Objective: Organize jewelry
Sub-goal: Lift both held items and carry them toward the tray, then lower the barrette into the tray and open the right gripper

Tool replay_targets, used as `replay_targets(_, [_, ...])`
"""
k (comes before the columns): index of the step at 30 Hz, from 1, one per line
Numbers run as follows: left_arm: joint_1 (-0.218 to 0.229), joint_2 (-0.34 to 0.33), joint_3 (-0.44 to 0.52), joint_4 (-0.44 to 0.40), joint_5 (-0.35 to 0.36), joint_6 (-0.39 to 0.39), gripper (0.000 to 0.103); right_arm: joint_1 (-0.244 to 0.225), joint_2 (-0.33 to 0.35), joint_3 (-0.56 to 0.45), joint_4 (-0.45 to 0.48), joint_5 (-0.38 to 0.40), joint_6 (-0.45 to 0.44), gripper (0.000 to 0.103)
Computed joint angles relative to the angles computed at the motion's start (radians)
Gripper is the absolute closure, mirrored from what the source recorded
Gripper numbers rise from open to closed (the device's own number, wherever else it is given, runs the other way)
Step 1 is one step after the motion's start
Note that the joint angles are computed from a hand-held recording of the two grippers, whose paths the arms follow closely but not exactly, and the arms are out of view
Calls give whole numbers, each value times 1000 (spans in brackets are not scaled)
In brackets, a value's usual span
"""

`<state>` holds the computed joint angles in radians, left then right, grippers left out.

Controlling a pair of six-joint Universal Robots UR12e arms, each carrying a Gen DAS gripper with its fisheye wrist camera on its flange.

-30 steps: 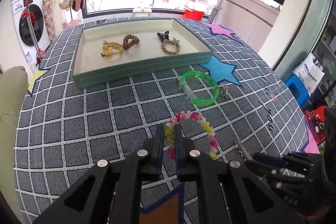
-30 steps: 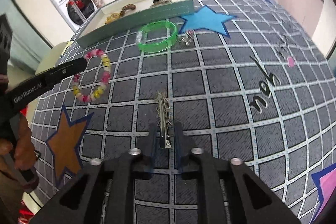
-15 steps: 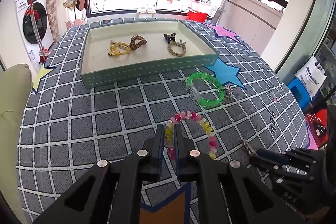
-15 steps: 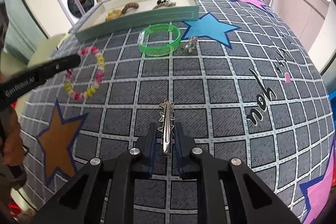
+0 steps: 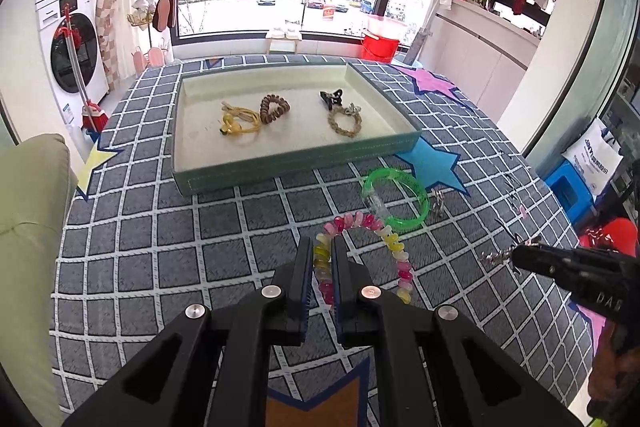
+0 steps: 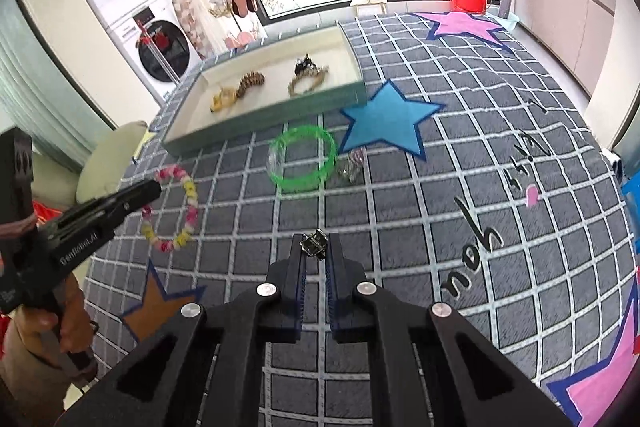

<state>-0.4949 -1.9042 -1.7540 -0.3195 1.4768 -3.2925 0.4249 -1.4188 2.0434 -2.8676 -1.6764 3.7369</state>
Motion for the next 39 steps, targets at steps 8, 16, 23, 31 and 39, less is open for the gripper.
replay_targets(8, [12, -6, 24, 1, 3, -9, 80, -16, 6, -43, -22, -7, -65, 93])
replay_targets(16, [25, -33, 91, 6, 34, -15, 80, -59, 51, -130, -30, 45, -111, 93])
replay_targets(23, [38, -83, 171, -7, 86, -21, 80, -103, 112, -204, -41, 110, -113, 93])
replay_targets(31, [57, -168, 281, -67, 113, -45, 80, -140, 194, -296, -31, 133, -102, 93])
replay_targets(39, [60, -243, 365, -117, 139, -37, 80, -158, 268, -365, -13, 134, -110, 93])
